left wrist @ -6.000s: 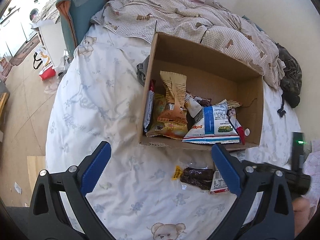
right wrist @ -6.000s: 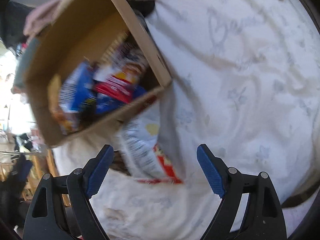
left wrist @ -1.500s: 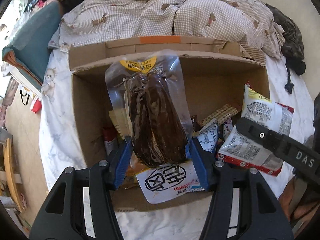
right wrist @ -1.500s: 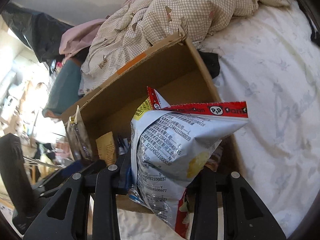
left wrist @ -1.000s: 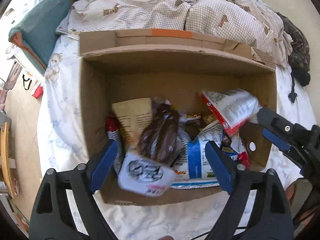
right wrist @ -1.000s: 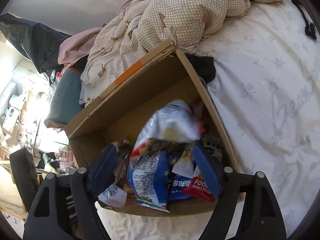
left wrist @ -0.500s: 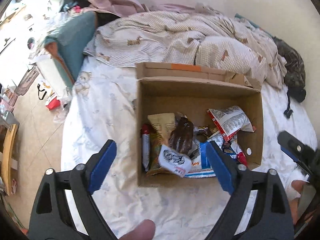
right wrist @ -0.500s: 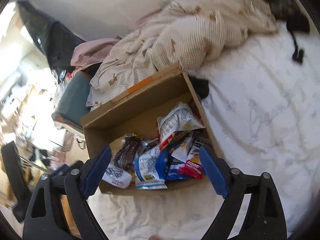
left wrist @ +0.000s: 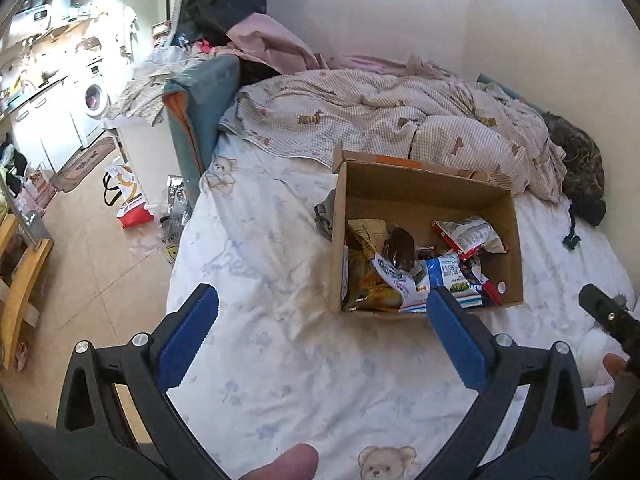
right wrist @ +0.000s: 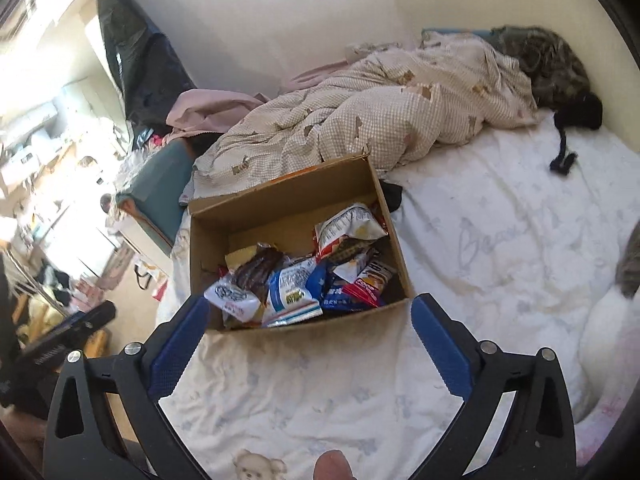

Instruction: Organize snacks

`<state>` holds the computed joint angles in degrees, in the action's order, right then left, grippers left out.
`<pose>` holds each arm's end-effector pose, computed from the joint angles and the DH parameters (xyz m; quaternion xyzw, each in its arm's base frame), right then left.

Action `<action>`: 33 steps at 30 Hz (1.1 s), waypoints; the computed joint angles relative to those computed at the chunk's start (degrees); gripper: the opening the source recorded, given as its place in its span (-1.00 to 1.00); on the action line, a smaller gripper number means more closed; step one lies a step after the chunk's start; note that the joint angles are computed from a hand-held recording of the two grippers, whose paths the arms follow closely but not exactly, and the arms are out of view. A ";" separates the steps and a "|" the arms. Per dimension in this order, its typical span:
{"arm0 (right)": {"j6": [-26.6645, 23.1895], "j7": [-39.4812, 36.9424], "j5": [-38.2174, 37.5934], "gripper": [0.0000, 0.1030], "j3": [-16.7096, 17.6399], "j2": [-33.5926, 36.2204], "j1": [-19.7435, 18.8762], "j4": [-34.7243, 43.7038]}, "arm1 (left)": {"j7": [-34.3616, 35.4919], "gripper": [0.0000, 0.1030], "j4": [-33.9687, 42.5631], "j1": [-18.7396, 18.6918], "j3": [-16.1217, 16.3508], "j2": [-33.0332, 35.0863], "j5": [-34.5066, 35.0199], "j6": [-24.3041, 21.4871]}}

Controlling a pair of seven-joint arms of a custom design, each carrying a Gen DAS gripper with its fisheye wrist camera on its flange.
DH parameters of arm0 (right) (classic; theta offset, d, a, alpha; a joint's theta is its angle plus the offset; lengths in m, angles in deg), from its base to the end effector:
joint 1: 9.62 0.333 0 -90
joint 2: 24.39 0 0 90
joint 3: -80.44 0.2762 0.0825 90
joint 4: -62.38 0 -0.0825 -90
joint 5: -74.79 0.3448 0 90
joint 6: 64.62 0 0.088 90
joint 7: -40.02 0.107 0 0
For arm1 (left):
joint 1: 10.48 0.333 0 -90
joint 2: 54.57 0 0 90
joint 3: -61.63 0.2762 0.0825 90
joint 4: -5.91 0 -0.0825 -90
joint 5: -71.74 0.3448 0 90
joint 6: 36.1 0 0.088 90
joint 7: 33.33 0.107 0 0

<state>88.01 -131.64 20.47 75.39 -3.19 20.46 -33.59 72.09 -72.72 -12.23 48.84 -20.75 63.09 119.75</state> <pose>0.5753 0.3023 0.4298 -0.4474 0.7844 -0.2453 0.3526 0.6961 -0.1329 0.4501 -0.5389 0.7485 -0.3356 0.1918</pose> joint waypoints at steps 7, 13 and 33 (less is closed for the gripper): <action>-8.00 1.41 -5.81 1.00 0.96 -0.89 3.12 0.15 | 7.23 1.00 -13.26 3.87 -3.71 -7.48 -5.03 8.25; -10.87 1.08 -6.82 1.00 2.58 -0.29 3.51 0.92 | 12.61 1.00 -17.79 6.21 -6.46 -9.71 -10.03 12.55; -13.71 -5.86 -2.50 1.00 0.65 5.81 5.95 8.33 | 11.50 1.00 -16.34 4.07 -4.79 -8.10 -9.69 9.00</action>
